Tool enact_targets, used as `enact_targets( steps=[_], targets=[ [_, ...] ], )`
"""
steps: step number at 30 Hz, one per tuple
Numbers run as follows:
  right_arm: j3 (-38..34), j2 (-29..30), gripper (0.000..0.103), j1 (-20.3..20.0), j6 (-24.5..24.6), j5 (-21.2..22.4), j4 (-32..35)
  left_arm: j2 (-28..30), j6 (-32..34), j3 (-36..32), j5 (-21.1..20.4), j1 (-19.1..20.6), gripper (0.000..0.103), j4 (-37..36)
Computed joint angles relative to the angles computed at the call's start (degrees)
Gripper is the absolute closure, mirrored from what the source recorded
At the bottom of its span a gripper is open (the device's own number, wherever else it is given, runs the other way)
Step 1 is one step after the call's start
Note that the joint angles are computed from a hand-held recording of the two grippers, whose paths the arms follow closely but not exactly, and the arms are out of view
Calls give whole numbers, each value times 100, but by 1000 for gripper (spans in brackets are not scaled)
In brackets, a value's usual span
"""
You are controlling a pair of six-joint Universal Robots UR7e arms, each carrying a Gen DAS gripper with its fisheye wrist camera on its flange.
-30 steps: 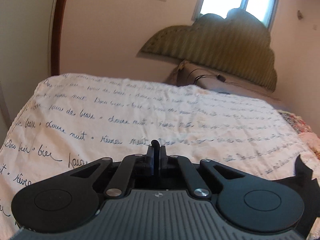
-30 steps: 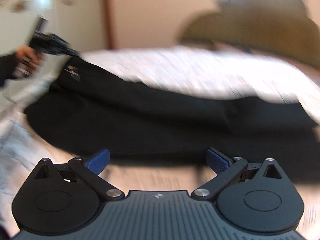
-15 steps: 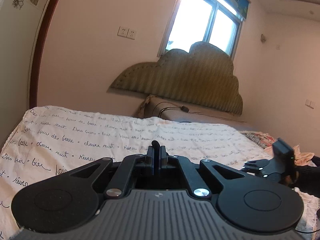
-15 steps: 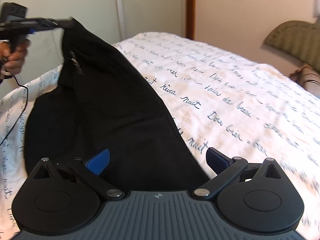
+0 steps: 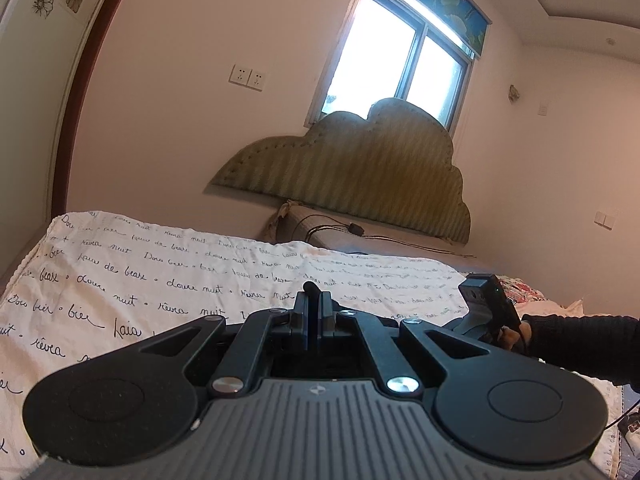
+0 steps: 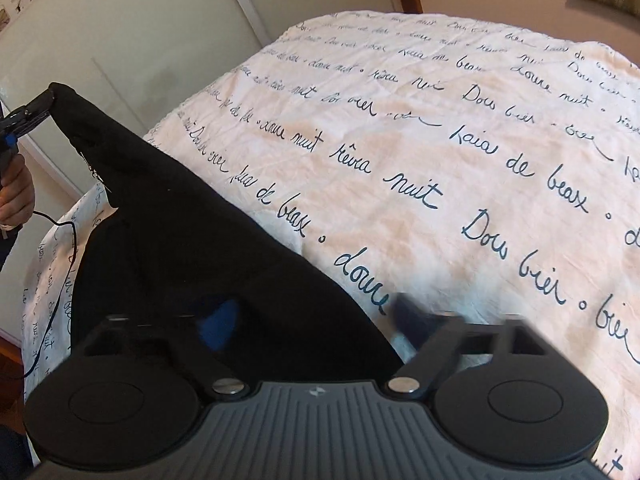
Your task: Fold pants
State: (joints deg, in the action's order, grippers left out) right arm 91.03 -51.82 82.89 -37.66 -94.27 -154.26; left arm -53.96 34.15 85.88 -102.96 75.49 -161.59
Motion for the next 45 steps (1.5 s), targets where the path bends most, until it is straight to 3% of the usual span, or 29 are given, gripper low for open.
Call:
enact_targets(
  steps=[1, 3, 7, 9, 14, 16, 17, 18, 20, 23, 25, 27, 28, 30, 35, 45],
  targets=[
    [-88, 39, 87, 18, 87, -28, 153, 0, -3, -23, 17, 12, 99, 67],
    [-93, 66, 91, 42, 63, -19, 162, 18, -30, -20, 68, 25, 99, 23],
    [289, -125, 98, 153, -32, -69, -507, 10, -175, 3, 154, 60, 99, -98],
    [515, -311, 98, 211, -31, 182, -741, -46, -276, 33, 122, 83, 99, -139],
    [1862, -1158, 98, 343, -211, 985, -1098, -553, -426, 534, 2, 177, 97, -123],
    [2366, -1211, 98, 256, -104, 1121, -1285, -708, -582, 767, 329, 245, 84, -30],
    [2538, -1111, 98, 235, -89, 945, -1485, -754, -654, 903, 665, 275, 78, -35],
    [2644, -970, 99, 215, -30, 705, -1718, -783, -718, 1026, 1046, 288, 77, -45],
    [2678, -741, 99, 31, 222, 739, -1920, -882, -898, 1262, 1749, 277, 77, 11],
    [2651, -600, 98, -73, 433, 930, -2136, -1194, -1034, 1662, 2263, 199, 76, -135],
    [2656, -617, 98, -65, 441, 1036, -2213, -1451, -1539, 1890, 2095, 181, 68, -169],
    [2676, -671, 98, -57, 451, 1165, -2298, -1605, -2080, 2169, 1861, 149, 34, -582],
    [2686, -699, 98, -74, 480, 1251, -2336, -1651, -2380, 2319, 1732, 125, 30, -867],
    [2693, -690, 98, -67, 553, 1320, -2464, -1638, -3055, 2414, 1541, 79, 30, -1031],
    [2740, -739, 98, 19, 614, 1352, -2646, -1404, -4715, 2173, 1458, -12, 36, -249],
    [2649, -751, 98, 95, 711, 1447, -2674, -915, -5461, 1782, 2415, -137, 39, 362]
  ],
)
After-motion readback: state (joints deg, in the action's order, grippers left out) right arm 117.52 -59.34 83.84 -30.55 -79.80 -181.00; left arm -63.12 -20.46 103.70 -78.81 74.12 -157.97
